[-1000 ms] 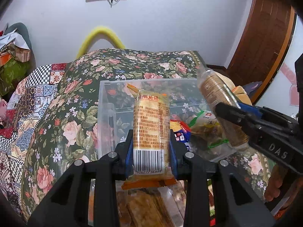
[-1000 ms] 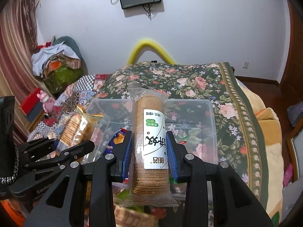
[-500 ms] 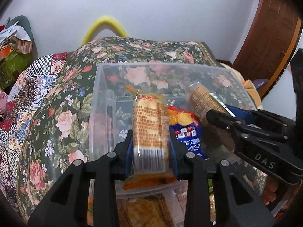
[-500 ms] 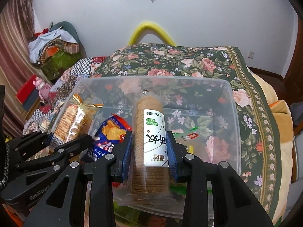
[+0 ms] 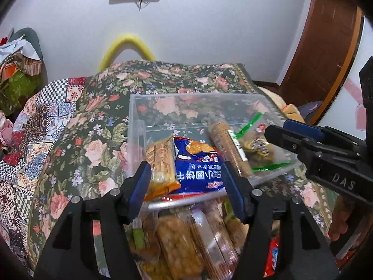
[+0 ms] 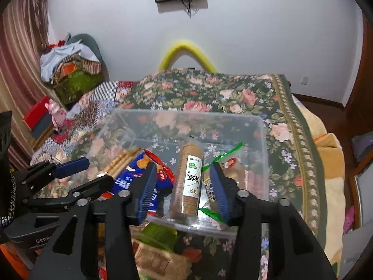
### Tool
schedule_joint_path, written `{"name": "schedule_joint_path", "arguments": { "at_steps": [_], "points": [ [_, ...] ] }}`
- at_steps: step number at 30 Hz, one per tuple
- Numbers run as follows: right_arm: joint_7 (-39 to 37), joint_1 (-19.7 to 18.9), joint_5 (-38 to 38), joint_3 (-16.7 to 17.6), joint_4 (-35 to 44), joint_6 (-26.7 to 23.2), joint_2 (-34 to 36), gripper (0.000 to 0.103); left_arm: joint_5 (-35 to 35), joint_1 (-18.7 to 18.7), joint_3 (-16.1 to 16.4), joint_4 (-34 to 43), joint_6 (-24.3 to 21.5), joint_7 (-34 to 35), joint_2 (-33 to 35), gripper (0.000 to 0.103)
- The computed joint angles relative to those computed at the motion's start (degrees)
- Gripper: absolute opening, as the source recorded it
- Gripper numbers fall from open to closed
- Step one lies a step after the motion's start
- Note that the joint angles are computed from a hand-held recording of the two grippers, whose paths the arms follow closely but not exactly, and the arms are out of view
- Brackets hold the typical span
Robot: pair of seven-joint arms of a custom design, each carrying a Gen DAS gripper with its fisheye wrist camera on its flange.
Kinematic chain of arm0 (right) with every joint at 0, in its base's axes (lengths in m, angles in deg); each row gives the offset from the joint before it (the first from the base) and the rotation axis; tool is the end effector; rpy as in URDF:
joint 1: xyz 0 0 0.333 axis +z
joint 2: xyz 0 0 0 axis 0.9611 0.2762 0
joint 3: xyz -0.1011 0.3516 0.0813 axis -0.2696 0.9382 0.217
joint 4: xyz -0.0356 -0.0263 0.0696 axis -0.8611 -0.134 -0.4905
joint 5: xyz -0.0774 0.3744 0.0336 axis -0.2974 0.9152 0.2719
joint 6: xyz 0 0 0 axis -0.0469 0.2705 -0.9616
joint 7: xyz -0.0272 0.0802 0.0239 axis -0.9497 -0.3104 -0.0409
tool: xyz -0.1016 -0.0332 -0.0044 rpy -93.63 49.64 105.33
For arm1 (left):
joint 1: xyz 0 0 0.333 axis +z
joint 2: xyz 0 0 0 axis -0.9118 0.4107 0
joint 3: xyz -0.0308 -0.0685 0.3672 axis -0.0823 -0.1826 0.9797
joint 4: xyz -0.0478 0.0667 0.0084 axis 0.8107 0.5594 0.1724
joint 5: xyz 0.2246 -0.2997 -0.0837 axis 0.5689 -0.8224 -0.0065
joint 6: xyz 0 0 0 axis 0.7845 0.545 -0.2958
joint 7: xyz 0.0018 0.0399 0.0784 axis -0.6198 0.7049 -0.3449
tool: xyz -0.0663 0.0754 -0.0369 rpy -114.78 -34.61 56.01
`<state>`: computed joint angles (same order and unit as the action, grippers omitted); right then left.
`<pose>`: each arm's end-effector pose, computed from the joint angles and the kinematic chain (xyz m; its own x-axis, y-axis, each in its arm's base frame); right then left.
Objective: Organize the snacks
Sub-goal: 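Lower both snacks into the box and open both tools, then grasp the red chip bag with the right tool while the left tool grasps the yellow-white snack bag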
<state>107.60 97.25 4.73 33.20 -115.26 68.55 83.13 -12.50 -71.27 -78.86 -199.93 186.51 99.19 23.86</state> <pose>0.5192 0.2940 0.4958 -0.1110 -0.9864 -0.1211 -0.6895 0.1642 -0.7054 0.5943 -0.2203 0.4792 -0.5634 -0.8147 0.1374 -0.6579 0.3419 -0.6710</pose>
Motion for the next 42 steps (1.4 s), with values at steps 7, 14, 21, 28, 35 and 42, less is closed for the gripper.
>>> {"name": "schedule_joint_path", "arguments": {
  "at_steps": [7, 14, 21, 28, 35, 42],
  "points": [
    [3.23, 0.91, -3.74, 2.37, -2.26, -4.25, -4.26, 0.057, -10.87, 0.43, 0.91, -6.14, -1.55, 10.39, -7.81, 0.068],
    [6.74, 1.11, -4.99, 5.57, -5.74, -5.56, -7.62, 0.061, -13.05, -2.89, 6.54, -11.76, -4.64, 12.54, -13.48, 0.068],
    [8.0, 1.92, -2.22, 7.59, -9.37, -5.29, -8.3, 0.067, -12.19, -4.68, 10.17, -17.86, -5.76, 12.53, -17.23, 0.068],
    [5.93, 4.13, 2.22, 8.13, -10.63, -6.15, -5.73, 0.074, -11.79, -5.4, 12.26, -23.14, -5.82, 13.54, -19.27, 0.069],
    [2.71, 5.83, 7.8, 6.84, -10.75, -3.87, -2.32, 0.074, -9.33, -4.47, 13.29, -25.74, -6.03, 12.24, -18.57, 0.069],
    [1.9, 7.07, 8.91, 5.27, -10.36, -3.42, -0.76, 0.074, -9.66, -3.28, 12.64, -23.79, -7.06, 11.66, -15.42, 0.069]
  ]
}}
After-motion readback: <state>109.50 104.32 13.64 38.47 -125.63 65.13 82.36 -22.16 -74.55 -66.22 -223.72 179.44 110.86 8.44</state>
